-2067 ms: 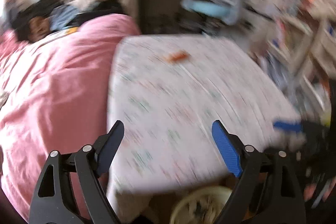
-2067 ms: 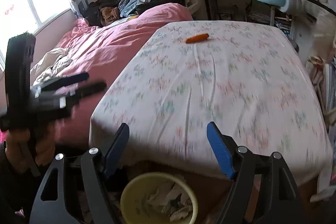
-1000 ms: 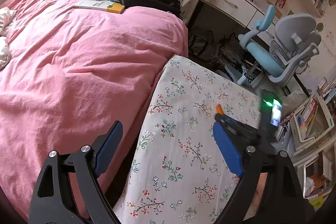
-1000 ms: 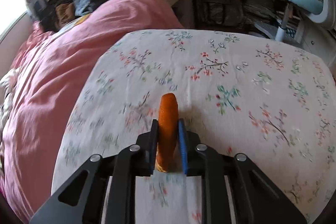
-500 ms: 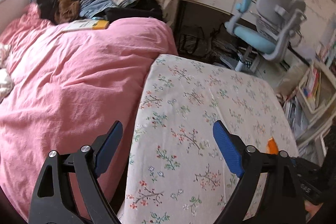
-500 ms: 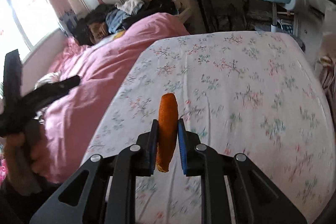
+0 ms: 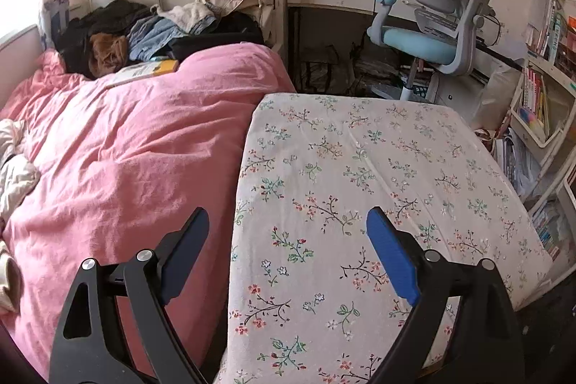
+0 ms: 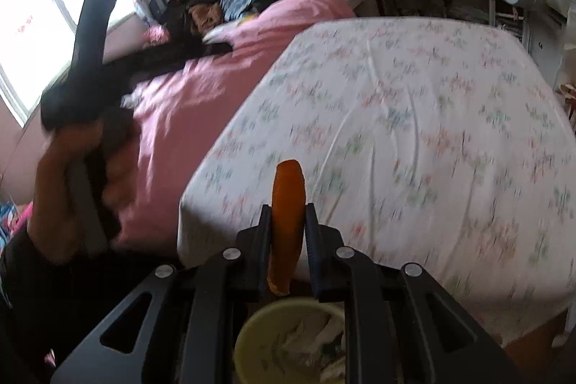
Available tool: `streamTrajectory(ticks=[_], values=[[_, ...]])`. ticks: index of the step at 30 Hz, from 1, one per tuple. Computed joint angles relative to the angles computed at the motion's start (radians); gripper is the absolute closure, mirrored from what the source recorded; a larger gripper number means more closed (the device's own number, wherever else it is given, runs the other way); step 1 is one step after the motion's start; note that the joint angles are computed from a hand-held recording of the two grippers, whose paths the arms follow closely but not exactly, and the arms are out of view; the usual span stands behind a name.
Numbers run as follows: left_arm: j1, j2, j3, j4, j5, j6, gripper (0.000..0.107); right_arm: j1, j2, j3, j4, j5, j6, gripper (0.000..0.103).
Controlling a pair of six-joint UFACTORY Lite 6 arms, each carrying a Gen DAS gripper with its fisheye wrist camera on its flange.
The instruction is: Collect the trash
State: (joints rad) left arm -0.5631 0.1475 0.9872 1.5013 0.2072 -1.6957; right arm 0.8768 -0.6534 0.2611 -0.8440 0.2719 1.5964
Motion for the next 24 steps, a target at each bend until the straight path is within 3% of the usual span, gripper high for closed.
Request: streamTrajectory(ticks=[4,6,7,8,10,13,15,17,22,24], values=[[-0.001,-0.022,-0.012,0.038,-0.004,-0.031,0.021,0.173,0.080,-0.004,-0.090,0.052,0.192,0.084],[-0.001,-0.034,-0.020,0.058,-0.007,-0.048,0.020,0.194,0.134,0.010,-0.052,0.026,0.161,0.082],[-0.002,-0.036,-0.021,0.057,-0.007,-0.046,0.020,0.217,0.182,0.023,-0.020,0.018,0.139,0.076],[0.000,-0.041,-0.024,0.055,-0.010,-0.041,0.020,0.236,0.210,0.036,-0.021,0.035,0.147,0.061],[-0.005,-0.048,-0.029,0.062,-0.005,-0.051,0.019,0.266,0.228,0.052,-0.034,0.070,0.172,0.054],[-0.005,-0.048,-0.023,0.045,-0.011,-0.037,0.018,0.229,0.172,0.052,-0.039,0.104,0.170,0.043],[-0.012,-0.049,-0.021,0.046,-0.003,-0.038,0.016,0.173,0.112,0.066,-0.029,0.154,0.105,0.042],[-0.018,-0.050,-0.018,0.048,0.005,-0.039,0.014,0.135,0.067,0.088,-0.043,0.216,0.066,0.031],[-0.025,-0.055,-0.014,0.040,0.015,-0.040,0.012,-0.011,-0.015,0.173,-0.276,0.382,0.090,0.010],[-0.026,-0.060,-0.013,0.039,0.016,-0.041,0.011,-0.085,-0.001,0.183,-0.401,0.409,0.171,0.010]])
